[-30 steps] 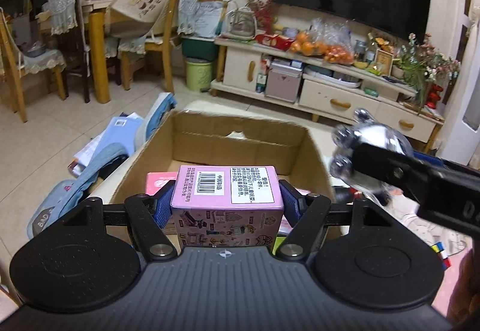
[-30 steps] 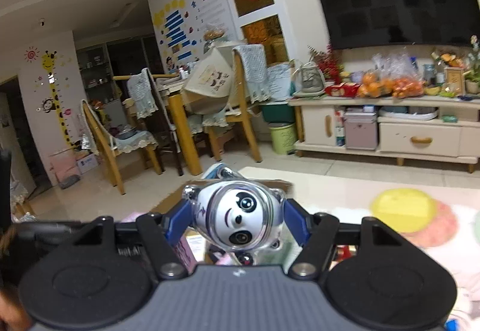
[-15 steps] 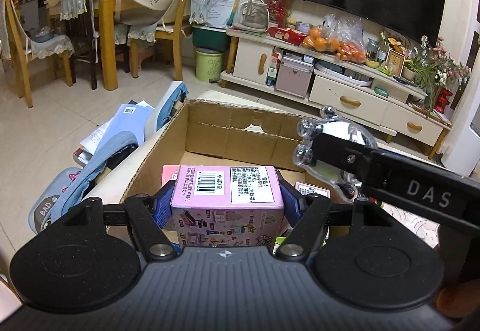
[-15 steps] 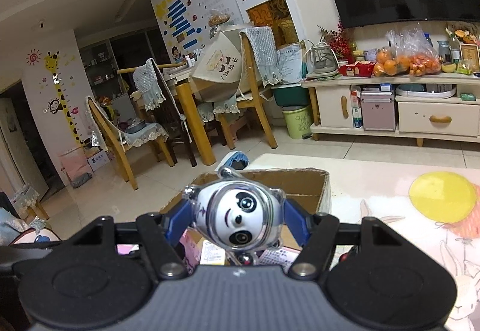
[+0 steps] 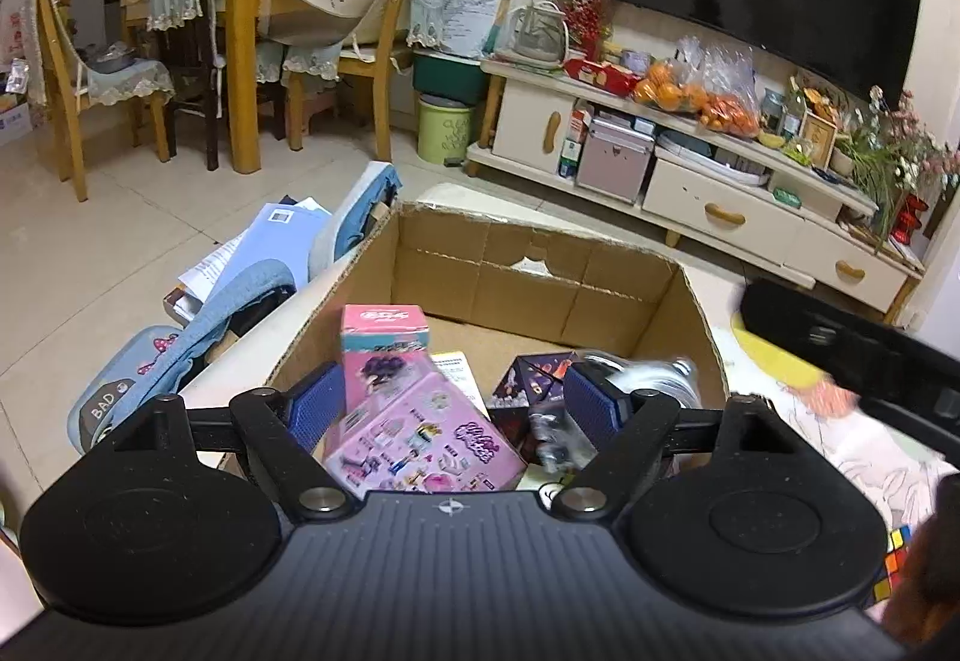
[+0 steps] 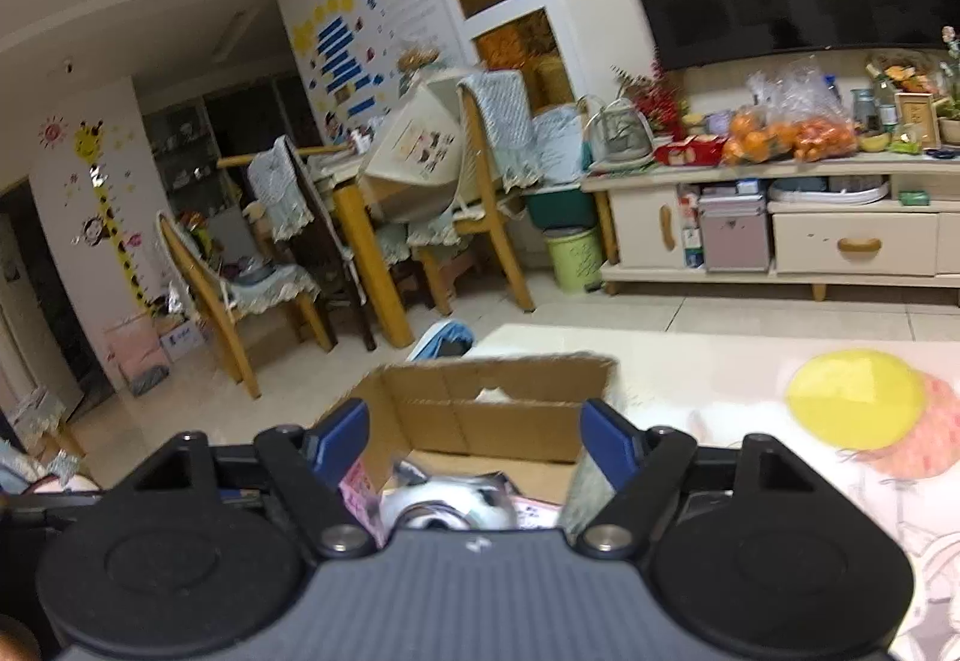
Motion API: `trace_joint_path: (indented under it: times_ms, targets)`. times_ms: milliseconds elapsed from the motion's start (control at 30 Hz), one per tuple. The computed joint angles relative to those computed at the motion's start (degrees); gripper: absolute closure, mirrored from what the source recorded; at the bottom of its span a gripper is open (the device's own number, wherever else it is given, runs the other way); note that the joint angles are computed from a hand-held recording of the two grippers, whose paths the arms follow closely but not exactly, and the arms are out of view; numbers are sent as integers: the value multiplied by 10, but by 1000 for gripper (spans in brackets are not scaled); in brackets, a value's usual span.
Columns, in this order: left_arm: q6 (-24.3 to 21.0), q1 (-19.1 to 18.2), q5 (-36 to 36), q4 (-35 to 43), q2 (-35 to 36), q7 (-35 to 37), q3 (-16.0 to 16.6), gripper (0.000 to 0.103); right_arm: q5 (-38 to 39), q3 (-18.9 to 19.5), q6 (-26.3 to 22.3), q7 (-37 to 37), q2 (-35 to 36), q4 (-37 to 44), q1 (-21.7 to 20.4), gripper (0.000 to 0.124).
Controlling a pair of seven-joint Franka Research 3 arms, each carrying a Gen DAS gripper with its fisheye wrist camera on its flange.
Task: Organize rigid objects
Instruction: 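Open both grippers to drop the pink box and panda robot inside, then move left gripper to the red-black doll while right moves to the Rubik's cube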
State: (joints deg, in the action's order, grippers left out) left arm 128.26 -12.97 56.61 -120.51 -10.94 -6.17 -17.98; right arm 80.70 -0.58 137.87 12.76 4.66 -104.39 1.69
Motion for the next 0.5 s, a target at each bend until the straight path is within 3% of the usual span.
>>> trace_joint_path:
  times_ms: [300, 500]
  targets:
    - [-2, -1, 14, 5, 4, -20, -3, 0, 41, -10, 59, -70, -26, -43, 0, 39]
    - [-4, -8, 22, 15, 17, -14, -2, 0, 43, -17, 71, -89, -30, -62, -2, 38]
